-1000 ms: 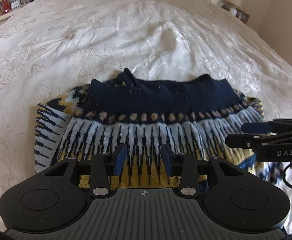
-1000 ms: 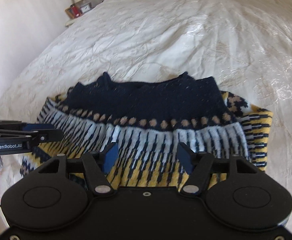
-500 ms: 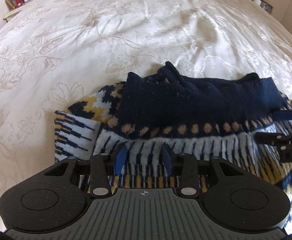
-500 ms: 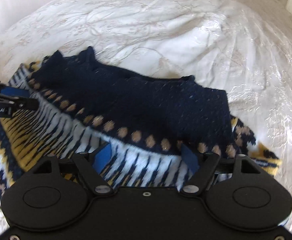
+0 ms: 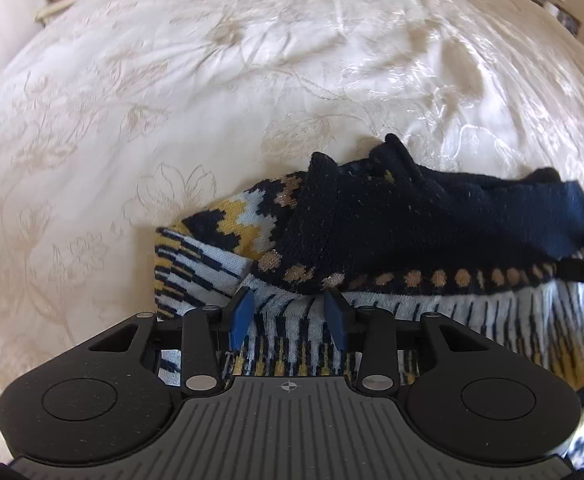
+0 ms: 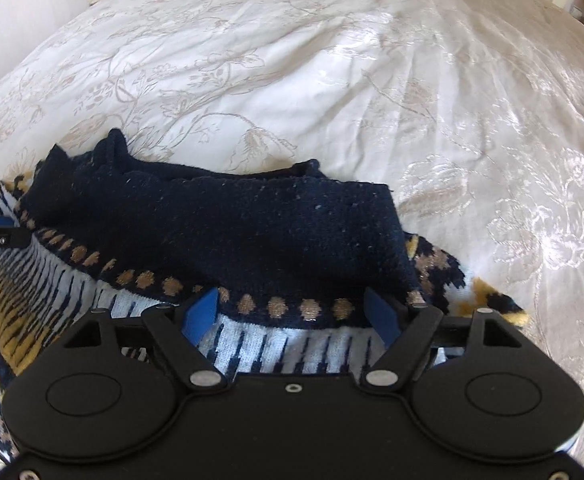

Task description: Fold small clothes

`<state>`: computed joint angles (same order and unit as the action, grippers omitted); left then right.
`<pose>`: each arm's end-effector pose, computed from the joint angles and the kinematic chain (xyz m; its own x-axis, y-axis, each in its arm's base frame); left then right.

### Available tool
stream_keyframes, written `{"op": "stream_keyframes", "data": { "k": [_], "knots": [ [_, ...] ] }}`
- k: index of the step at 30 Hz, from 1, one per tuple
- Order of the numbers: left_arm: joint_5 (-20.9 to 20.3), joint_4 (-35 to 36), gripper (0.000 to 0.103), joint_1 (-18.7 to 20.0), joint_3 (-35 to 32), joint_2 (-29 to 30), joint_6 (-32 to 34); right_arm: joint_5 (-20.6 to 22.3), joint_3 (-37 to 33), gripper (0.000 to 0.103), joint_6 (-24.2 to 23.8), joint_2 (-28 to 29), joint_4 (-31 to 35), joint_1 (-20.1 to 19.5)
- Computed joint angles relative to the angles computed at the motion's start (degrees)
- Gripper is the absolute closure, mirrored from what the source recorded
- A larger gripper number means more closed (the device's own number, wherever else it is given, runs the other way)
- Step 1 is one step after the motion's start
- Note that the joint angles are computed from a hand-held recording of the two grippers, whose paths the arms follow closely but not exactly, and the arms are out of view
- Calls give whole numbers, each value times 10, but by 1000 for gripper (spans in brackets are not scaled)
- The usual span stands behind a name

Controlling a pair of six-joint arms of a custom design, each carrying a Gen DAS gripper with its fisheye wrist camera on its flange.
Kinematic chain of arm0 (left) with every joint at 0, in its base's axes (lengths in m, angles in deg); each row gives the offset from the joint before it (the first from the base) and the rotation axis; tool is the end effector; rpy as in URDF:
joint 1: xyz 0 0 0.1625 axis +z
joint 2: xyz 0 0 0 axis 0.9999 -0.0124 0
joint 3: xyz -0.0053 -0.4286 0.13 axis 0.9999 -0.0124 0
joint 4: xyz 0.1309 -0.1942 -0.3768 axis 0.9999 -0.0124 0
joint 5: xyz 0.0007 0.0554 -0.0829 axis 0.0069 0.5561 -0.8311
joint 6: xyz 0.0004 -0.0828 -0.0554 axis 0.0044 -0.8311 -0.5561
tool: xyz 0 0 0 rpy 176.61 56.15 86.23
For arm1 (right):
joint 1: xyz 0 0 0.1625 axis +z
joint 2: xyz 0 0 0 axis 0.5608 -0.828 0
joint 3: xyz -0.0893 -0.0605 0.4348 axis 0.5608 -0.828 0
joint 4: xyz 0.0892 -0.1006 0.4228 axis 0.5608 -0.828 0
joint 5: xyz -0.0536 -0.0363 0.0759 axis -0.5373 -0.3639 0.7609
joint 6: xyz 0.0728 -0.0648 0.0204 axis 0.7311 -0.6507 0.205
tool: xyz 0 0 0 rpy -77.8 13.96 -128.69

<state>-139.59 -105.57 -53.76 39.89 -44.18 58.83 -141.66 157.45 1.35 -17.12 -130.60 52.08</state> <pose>-0.3050 -0.4596 0.0946 -0.6699 0.3463 -0.6567 0.5287 0.8435 -0.0945 0.0528 -0.3927 0.2954 -0.7649 0.0686 0.6405 -0.2748 0.8645 -0.4209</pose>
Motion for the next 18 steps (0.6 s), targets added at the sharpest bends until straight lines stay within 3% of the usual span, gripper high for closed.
{"op": "stream_keyframes", "data": {
  "k": [4,6,8,14,18],
  "knots": [
    [-7,51,59,-4,-18,0,-10,22,8,13,23,-32,16,-1],
    [-9,68,40,-8,-21,-1,-16,32,15,4,34,-53,30,-3],
    [-7,83,30,-12,-21,-3,-29,30,23,4,47,-71,38,1],
    [-16,112,21,-25,-11,-25,-52,25,48,1,81,-128,60,6],
    [-24,127,21,-43,2,-50,-76,30,66,1,108,-173,78,3]
  ]
}}
